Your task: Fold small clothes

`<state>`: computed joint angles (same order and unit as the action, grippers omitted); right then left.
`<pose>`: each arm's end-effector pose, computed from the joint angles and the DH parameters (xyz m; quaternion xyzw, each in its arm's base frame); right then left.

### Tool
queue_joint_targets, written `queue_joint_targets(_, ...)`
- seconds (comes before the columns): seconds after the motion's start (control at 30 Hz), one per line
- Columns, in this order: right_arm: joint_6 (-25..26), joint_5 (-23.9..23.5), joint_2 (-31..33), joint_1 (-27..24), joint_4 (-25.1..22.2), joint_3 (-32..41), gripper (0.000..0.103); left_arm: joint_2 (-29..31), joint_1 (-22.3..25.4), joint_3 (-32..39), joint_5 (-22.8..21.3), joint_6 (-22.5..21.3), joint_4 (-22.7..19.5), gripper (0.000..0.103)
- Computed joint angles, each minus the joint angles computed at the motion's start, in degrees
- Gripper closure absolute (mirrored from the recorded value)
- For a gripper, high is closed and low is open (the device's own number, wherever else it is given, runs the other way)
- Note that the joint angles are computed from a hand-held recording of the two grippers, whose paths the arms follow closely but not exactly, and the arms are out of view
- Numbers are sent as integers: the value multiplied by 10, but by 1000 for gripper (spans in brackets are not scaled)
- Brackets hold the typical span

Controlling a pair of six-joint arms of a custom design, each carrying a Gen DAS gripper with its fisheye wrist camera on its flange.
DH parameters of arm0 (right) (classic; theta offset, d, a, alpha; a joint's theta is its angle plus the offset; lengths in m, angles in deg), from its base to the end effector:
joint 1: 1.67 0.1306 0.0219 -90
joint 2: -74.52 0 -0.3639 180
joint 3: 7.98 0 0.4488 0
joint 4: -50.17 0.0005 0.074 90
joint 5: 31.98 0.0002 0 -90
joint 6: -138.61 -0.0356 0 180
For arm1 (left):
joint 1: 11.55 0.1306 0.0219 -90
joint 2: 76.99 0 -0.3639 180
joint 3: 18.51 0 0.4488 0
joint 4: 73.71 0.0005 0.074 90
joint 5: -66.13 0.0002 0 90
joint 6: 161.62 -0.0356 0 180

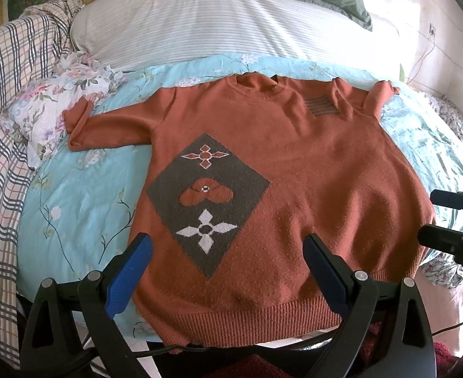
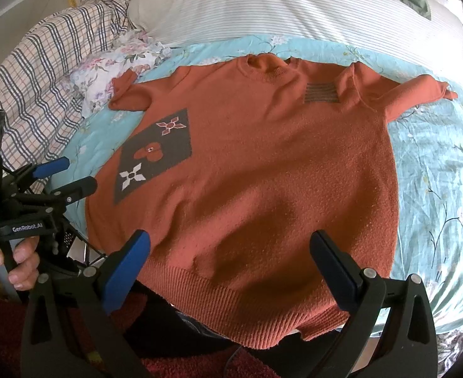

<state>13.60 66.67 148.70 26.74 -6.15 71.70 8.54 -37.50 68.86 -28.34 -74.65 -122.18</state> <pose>0.3883 0.2034 0.4390 0.0793 0.9364 0.1153 0.3218 0.4660 -0.2243 0.4281 0.2184 0.9026 -0.0378 0.3691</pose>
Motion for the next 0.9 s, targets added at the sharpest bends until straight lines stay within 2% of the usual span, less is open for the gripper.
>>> queue_joint_targets(0.23,-4,2,0,3,2,0,2,-2,0,-3,1,1,3,6)
queue_joint_targets(0.37,-12,-8,-3,2,3,-2,2,0,0,2,7,3,-9,6)
queue_joint_targets(0.4,-10,-4,-3,3,1,-1,2,3,3,7,14,7,-22,6)
queue_joint_targets(0.6,3,17,1,6,-6,1,2,8,5,15,22,10,-39,6)
queue_joint_targets(0.9,1,15,-1,4,-7,0,2,15,6,19,21,6,-46,6)
